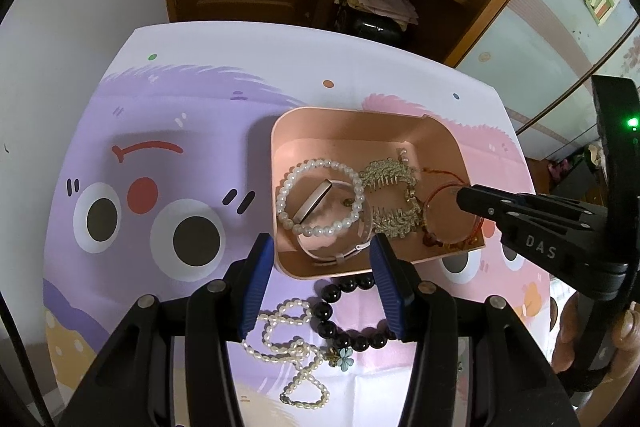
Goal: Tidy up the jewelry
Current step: 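Regrasp the red string bracelet with the right gripper and lay it onto the pearl bracelet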
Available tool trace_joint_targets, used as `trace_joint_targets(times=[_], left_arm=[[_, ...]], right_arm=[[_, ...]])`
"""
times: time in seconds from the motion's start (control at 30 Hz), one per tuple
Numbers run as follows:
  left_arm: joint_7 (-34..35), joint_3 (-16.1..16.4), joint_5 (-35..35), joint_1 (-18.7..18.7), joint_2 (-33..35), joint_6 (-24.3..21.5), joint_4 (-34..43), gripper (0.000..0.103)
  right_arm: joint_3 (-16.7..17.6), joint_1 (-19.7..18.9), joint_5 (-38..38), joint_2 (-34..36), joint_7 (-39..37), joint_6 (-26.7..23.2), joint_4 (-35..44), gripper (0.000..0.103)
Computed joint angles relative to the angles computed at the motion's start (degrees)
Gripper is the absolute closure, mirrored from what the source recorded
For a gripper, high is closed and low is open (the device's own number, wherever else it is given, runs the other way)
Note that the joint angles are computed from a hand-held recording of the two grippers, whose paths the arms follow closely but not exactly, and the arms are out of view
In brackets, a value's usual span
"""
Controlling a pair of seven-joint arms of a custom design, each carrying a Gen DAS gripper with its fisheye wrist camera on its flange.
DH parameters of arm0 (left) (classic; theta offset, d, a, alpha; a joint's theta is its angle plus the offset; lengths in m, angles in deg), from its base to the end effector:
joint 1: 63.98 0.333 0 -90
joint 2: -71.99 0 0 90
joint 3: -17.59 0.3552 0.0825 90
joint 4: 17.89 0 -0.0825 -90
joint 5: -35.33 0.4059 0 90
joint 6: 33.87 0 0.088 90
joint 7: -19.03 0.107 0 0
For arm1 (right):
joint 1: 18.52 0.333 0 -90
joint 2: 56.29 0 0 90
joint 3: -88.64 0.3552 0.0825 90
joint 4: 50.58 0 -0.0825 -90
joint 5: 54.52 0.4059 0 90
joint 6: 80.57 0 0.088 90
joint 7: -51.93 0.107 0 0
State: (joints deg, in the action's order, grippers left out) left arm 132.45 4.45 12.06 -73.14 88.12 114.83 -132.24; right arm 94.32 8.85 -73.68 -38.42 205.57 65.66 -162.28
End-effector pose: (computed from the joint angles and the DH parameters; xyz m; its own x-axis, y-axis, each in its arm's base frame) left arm 0.6130 -0.2337 0.3792 -0.4746 -0.8488 0.2330 -0.8512 0.3752 -0.3671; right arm 0.5594 0.3640 0.3740 -0.2641 -0.9552 -0.1339 -0.9018 0.2938 -0.3169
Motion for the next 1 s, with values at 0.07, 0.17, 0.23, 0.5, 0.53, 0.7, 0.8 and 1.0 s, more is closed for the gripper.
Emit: trace_joint_targets(times=[0.07,0.17,0.23,0.5,0.53,0.7,0.8,1.0], left_arm=[[0.04,-0.04,-0.16,0.02,-0.06,-0.1,-0.06,0.055],[0.1,-0.09,-0.48,0.1,-0.17,-0.59,0.0,0.054],[0.08,-0.06,-0.66,0.14,-0.3,-0.64,-0.04,0.054],[0.47,-0.03,-1.19,0.26,-0.49,-0.99,-0.11,0.054],[0.45,-0.01,-1.17,0.25,-0.42,-1.13,-0.05,0.054],[0.38,0.05,-1.33,0.34,-0.36,-1.33,0.05,0.054],[0.36,0.08,-1.47,0.43,-0.41,-1.42,0.04,0.054],[1.03,0.05,-2.19,0.8,-0.76,-1.2,-0.36,0.054]], right_arm=[[-0.07,0.29,-0.28,-0.21,0.29,-0.93,0.34,0.091],[-0.27,0.93,-1.65,-0.62,0.98,-2.5,0.82,0.072],[-0.54,1.47,-3.19,-0.91,1.8,-3.84,1.14,0.063],[-0.45,2.57,-5.48,1.67,3.64,-13.81,5.53,0.062],[-0.46,2.53,-5.27,2.2,3.74,-14.63,6.07,0.062],[-0.47,2.64,-5.17,3.52,3.45,-17.11,7.55,0.077],[-0.17,2.39,-4.42,3.27,3.07,-15.33,6.98,0.093],[-0.74,3.53,-7.39,1.29,6.56,-14.88,6.16,0.094]])
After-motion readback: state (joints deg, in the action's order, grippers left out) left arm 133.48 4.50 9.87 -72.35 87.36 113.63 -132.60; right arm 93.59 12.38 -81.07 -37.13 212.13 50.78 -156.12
